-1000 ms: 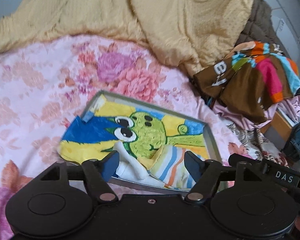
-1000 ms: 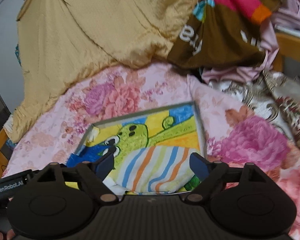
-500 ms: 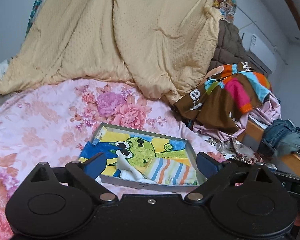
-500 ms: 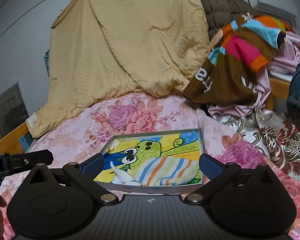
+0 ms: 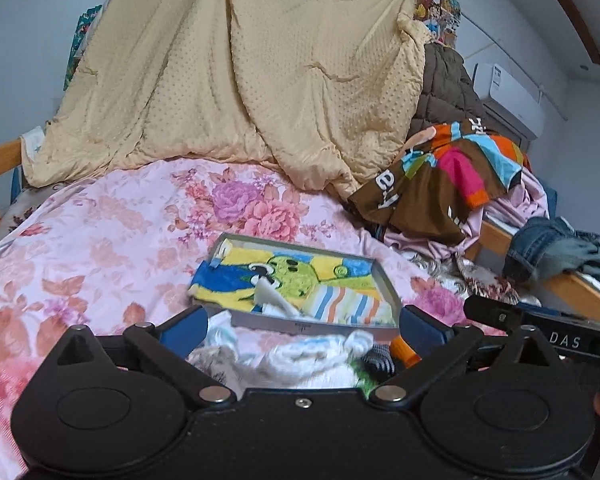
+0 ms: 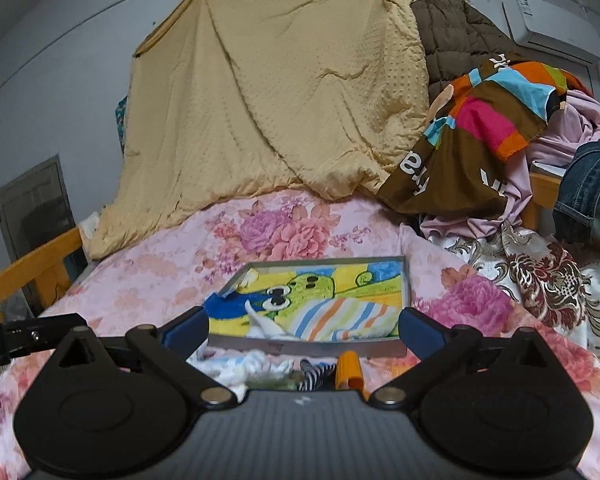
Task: Organize soft objects
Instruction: 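Move both open tools back toward the pile of soft items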
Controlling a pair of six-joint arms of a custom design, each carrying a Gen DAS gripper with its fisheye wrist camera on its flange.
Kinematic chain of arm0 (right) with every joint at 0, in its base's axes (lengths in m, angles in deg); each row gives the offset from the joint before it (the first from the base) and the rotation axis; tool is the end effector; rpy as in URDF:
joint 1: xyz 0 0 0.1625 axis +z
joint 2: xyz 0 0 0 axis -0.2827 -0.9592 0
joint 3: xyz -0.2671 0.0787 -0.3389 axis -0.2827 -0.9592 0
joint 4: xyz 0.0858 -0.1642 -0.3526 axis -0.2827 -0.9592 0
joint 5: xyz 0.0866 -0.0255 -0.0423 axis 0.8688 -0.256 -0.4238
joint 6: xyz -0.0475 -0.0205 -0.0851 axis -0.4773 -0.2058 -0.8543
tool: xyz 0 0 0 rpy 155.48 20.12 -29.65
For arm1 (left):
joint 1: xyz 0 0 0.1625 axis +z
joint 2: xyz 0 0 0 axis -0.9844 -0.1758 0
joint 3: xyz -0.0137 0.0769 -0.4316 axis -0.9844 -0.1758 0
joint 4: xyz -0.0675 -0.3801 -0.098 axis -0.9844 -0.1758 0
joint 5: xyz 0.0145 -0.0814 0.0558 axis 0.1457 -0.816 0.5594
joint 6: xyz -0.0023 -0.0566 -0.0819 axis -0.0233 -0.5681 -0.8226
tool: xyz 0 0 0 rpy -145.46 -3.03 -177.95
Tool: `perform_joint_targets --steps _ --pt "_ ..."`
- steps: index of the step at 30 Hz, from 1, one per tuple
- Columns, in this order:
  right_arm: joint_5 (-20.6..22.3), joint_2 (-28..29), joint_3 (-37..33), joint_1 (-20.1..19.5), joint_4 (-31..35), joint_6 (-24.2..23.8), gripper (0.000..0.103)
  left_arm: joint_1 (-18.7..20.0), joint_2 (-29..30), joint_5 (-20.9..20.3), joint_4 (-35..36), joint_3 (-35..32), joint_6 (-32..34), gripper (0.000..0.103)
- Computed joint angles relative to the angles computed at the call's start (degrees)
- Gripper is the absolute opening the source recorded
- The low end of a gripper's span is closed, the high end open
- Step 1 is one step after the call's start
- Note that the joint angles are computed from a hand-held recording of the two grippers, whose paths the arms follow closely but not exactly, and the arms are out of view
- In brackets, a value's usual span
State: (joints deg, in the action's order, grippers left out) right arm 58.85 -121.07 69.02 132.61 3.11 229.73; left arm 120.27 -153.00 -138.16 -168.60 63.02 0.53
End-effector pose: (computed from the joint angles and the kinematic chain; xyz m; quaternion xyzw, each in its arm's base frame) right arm 0.2358 -0.3209 0.1405 0.1556 -0.7630 0.5644 0.2739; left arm -0.1454 -0.3733 0.2319 0.3080 0.8353 -0.4393 0.1205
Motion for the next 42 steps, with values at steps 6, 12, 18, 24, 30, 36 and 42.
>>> perform_joint_targets --steps 6,12,18,24,30,36,42 --pt "2.5 1.3 1.1 2.3 -0.3 0.2 0.103 0.6 -5.2 -1.9 6.5 2.7 -2.2 0.102" --pt "5.1 3.4 1.0 4.3 0.7 -0.3 0.103 1.8 -9.9 -3.4 15.6 3.1 -2.7 0.102" --pt "6.8 5.2 0.9 6.0 1.1 -0.9 0.103 3.6 -13.6 -4.8 24.2 1.9 -3.8 0.102" --pt "7.1 6.5 0.1 6.3 4.0 0.3 0.103 4.5 -15.0 -4.6 27.4 1.9 -4.0 0.102" --pt "7.0 8.1 -1.3 6.4 7.7 1.6 0.103 5.7 -15.0 -2.9 29.3 1.4 -6.1 0.102" --pt "6.7 10.1 -2.9 6.4 11.0 1.4 0.103 8.7 -15.0 -4.1 30.3 0.0 -10.3 0.102" --pt "5.9 12.4 -4.8 5.9 14.2 1.7 0.103 10.5 -14.0 -4.1 30.8 -1.5 -11.3 0.102"
